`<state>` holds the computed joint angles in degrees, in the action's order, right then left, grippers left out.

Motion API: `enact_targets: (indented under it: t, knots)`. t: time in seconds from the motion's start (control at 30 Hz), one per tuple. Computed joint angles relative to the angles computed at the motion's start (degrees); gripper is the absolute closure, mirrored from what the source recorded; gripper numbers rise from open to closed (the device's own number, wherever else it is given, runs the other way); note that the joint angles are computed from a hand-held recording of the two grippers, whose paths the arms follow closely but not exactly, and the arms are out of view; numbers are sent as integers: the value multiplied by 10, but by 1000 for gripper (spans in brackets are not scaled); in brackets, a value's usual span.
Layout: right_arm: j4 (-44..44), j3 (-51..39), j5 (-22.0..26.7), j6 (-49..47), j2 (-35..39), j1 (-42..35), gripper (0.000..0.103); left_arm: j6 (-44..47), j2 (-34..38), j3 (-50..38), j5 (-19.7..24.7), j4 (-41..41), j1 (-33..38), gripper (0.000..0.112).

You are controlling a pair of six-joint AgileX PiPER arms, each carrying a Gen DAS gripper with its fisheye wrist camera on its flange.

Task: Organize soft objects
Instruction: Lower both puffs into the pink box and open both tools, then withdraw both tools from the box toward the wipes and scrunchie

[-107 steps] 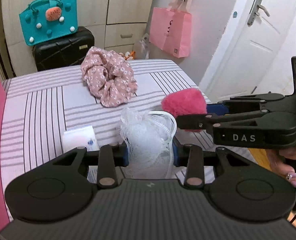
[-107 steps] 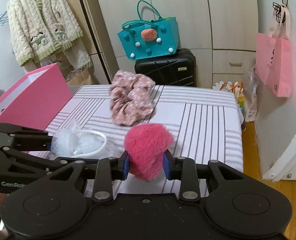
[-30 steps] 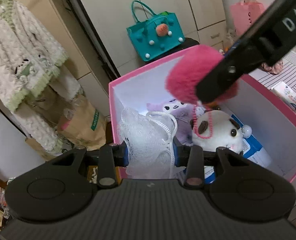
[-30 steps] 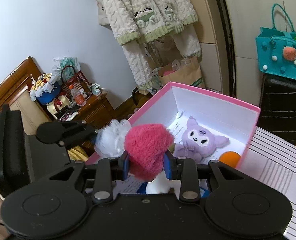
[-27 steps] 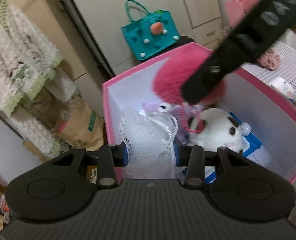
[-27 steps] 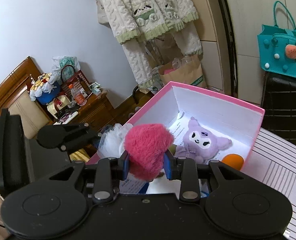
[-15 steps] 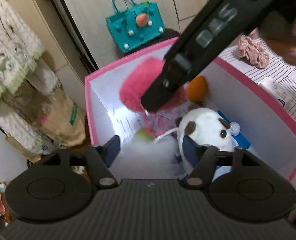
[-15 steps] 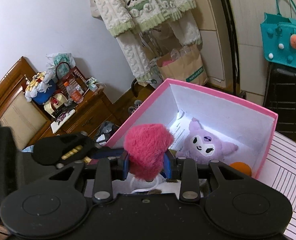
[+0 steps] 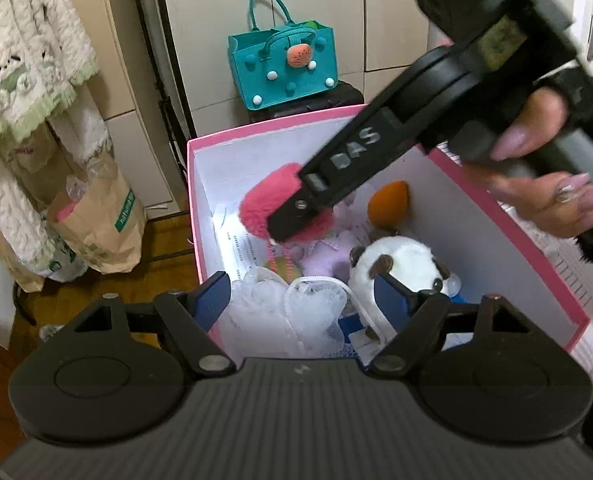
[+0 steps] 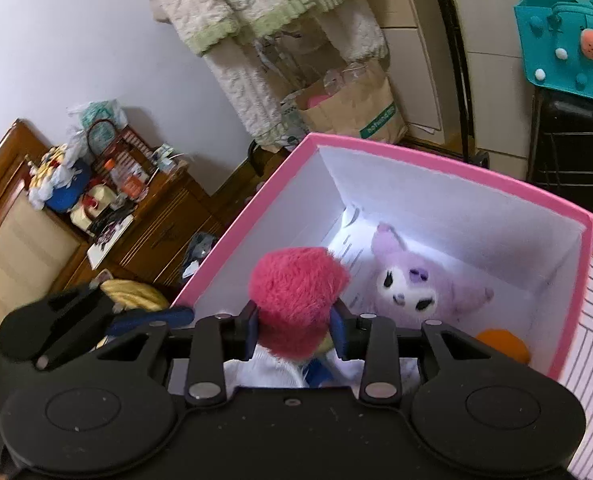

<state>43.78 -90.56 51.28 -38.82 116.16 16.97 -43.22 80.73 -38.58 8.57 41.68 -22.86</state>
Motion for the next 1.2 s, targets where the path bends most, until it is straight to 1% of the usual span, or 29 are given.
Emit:
enact_targets:
  t: [0.07,0.13,0.2,0.27,0.3,0.37,0.43,0.47,0.57,0.63,0.8,0.83,0.93,1.1,1.2]
  knots:
    - [-8,-13,-13,12,12,7,59,-9,-1,2,-1,4,-2,33]
    - [-17,-19,-20,14,20,12,58,-37,-1,4,-3,30,-9,33]
    - [-33,-11,-41,25,17,18,53,-64,-2,3,2,52,-15,33]
    - [-40,4,-59,32,7,20,52,-53,-4,1,7,34,-16,32]
    - [-37,11,-56,30,1,17,49,-46,-7,1,10,24,-17,31]
    - [-40,29,-56,29,-19,13,48,-50,-17,3,18,21,-21,31]
    - [-49,68,-81,18,-55,15,48,-63,-26,7,25,26,-25,31]
    - [-47,94,-93,2,-78,14,48,-52,-31,9,27,12,-25,31]
    - [-17,162,-100,-65,-144,-2,48,45,-51,15,28,-95,-21,31]
    - [-11,203,-109,-87,-186,-11,48,82,-63,15,37,-140,-25,31]
    - [-2,279,-103,-130,-282,-43,48,73,-90,15,70,-147,-57,31]
    - [-5,293,-104,-132,-300,-46,48,67,-95,14,77,-142,-64,31]
    - [-10,322,-98,-145,-347,-59,48,-24,-105,10,112,-71,-99,31]
    - [-9,360,-74,-177,-415,-88,48,-79,-125,3,161,-39,-149,31]
    - [-10,376,-59,-192,-449,-105,48,-140,-126,4,189,4,-182,30]
